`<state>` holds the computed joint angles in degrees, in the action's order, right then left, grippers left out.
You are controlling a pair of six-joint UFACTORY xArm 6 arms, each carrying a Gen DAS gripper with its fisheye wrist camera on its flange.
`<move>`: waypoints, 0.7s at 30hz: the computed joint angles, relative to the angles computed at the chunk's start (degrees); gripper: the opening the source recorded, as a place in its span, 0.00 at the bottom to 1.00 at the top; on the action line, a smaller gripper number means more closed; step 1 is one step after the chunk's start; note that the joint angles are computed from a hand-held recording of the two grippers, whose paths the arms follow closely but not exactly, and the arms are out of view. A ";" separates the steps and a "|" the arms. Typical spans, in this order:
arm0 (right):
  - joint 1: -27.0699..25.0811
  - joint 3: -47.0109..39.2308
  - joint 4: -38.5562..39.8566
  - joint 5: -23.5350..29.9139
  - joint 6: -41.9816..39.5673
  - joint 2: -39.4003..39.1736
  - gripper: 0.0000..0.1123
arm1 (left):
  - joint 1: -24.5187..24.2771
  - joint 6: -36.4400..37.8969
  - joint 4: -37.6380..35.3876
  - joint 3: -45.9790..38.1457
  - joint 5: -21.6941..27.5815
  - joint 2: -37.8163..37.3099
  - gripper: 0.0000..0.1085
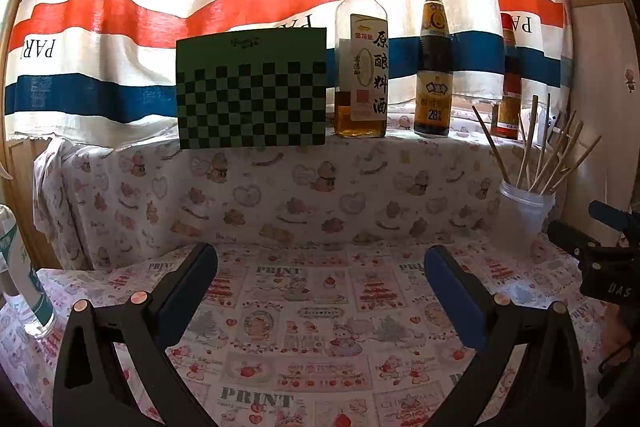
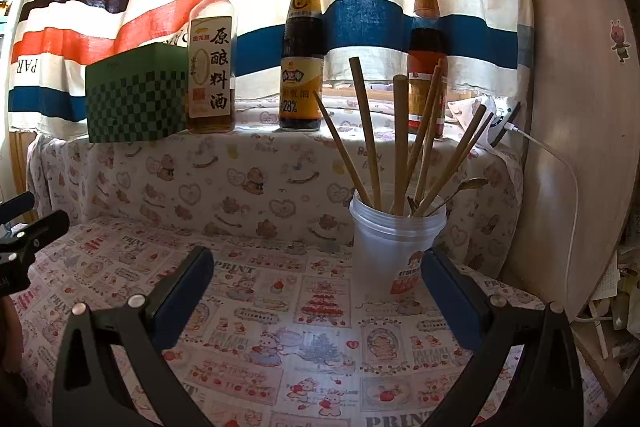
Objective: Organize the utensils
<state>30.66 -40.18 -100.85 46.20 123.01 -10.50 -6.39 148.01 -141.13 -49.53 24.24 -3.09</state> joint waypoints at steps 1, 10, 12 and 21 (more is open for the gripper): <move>0.10 -0.01 0.07 0.13 -0.08 0.01 0.92 | -0.01 0.27 -0.16 -0.04 -0.12 -0.01 0.95; -0.28 -0.05 0.59 -0.47 0.16 -0.01 0.92 | -0.13 1.19 -1.36 -0.40 -0.80 0.21 0.95; -0.21 -0.04 0.56 -0.33 0.27 0.01 0.92 | -0.14 1.10 -1.25 -0.35 -0.80 0.16 0.95; -0.27 -0.09 0.64 -0.45 0.24 0.07 0.92 | -0.22 1.17 -1.32 -0.35 -0.92 0.13 0.95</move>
<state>30.38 -40.27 -100.21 45.75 123.25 -10.43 -6.61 149.18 -142.45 -49.88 23.32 -2.96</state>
